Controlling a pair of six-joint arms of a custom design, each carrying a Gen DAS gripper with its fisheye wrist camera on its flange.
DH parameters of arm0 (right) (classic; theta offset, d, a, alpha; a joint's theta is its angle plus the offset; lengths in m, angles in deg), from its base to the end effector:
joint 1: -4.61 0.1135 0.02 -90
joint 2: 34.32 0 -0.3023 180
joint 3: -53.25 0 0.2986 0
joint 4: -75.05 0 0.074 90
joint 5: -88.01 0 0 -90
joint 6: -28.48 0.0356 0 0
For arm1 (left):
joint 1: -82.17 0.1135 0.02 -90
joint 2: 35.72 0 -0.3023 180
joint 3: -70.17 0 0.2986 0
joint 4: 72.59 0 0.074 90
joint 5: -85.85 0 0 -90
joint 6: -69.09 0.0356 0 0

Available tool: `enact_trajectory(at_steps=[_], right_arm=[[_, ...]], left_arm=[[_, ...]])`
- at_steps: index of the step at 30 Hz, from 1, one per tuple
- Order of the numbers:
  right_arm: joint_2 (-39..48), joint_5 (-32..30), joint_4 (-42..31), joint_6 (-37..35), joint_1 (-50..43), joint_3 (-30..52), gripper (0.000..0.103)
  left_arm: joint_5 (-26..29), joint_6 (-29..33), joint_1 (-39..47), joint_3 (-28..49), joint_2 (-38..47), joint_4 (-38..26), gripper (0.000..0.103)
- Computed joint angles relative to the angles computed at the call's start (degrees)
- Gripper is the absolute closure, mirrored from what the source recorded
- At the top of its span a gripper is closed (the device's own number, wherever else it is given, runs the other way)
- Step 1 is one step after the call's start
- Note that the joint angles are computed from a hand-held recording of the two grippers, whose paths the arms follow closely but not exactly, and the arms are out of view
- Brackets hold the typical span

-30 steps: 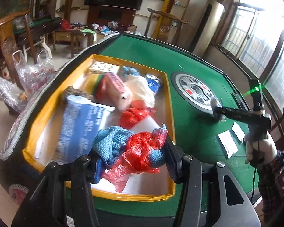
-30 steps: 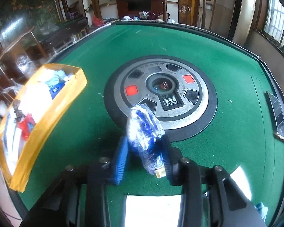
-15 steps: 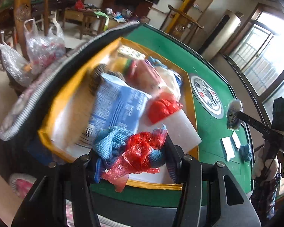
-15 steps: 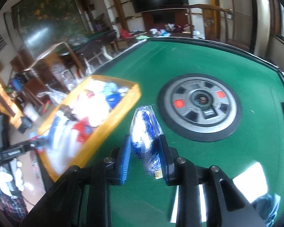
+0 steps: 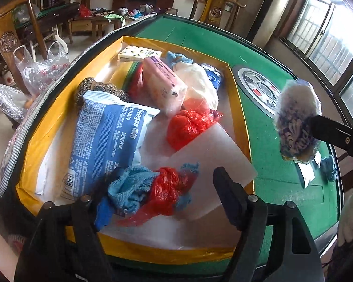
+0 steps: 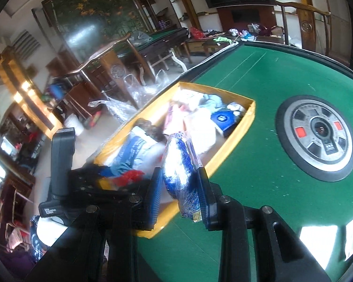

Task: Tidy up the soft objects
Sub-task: 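Carry the bundle and the wrapped ball over the box with both grippers, then release the bundle and the wrapped ball into the box, opening both grippers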

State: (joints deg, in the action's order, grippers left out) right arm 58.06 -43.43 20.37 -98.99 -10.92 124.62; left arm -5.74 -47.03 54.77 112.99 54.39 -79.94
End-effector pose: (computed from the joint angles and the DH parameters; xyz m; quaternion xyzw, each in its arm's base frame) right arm 0.3302 -0.0673 0.2109 -0.2199 0.9027 0.2622 0.2609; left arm 0.2548 -0.1310 0.1070 0.0064 0.9527 -0.1249 0.2771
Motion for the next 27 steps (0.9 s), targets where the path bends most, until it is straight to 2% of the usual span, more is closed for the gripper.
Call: enact_trajectory(at_steps=[3,9,12,14,17,24,27], right_arm=[[0.1,-0.6,0.0,1.4,1.7,-0.1,0.077],[2.4,-1.7,-0.8,4.0,5.3,1.3,0.077],[3.3,-1.4,0.1,6.3,8.2,1.6,0.077],[4.1,-1.0,0.8,7.7,10.1,2.0,0.077],[4.7,1.3,3.3,10.2,13.1,2.1,0.077],[7.9,9.2,9.9,14.9,18.6,2.4,0.077],[7.3,7.3,10.1,15.2,17.0,2.0,0.077]], left_arm=[[1.2,0.6,0.7,-1.6,-3.4,-0.8,0.026],[3.7,0.9,4.2,-8.1,-17.6,0.2,0.026],[2.3,-0.2,6.8,-10.4,-22.6,-0.2,0.026],[1.8,-0.6,8.7,-11.4,-23.8,0.0,0.026],[4.8,-1.1,12.5,-12.5,-23.4,1.3,0.026],[7.6,-0.4,16.0,-14.0,-21.6,3.8,0.026],[7.4,0.2,16.4,-14.6,-22.1,4.2,0.026]])
